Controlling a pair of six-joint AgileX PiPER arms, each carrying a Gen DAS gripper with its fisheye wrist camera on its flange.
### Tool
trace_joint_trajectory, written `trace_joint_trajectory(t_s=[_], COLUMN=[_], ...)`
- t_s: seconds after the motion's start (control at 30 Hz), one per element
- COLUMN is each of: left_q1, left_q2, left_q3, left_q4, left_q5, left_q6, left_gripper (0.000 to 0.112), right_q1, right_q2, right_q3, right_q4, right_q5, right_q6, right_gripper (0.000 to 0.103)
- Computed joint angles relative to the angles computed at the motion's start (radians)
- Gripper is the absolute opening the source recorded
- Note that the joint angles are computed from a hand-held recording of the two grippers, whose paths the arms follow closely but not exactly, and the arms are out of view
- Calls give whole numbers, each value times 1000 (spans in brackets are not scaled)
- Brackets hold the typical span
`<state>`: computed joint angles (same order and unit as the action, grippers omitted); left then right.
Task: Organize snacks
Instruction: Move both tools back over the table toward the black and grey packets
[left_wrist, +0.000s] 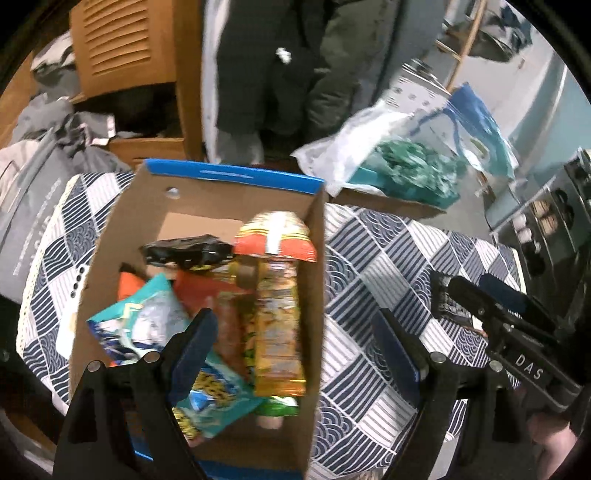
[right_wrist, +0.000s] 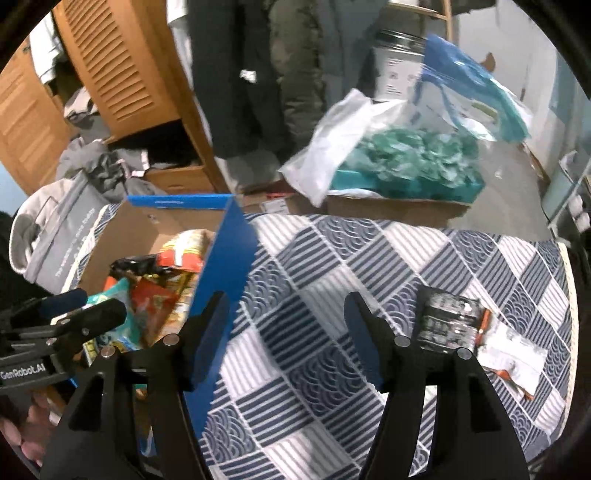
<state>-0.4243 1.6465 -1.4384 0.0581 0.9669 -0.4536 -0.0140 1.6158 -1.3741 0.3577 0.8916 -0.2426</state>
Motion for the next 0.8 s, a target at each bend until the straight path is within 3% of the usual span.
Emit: trace_joint_trajectory(t_s=[0.53,0.8], left_q1=[-202,-283], left_q2=[136,215], left_q3=[-180,-260], left_q4=[38,49], left_q5=[53,54], left_q6=[-20,-1], left_gripper=[87,87], right_q1=[-251,-362], right_q2=[-49,-13], right_q3=[60,31], right_q4=[95,91], right_q5=[45,83], right_q6=[-174,-268], right_gripper=[71,74])
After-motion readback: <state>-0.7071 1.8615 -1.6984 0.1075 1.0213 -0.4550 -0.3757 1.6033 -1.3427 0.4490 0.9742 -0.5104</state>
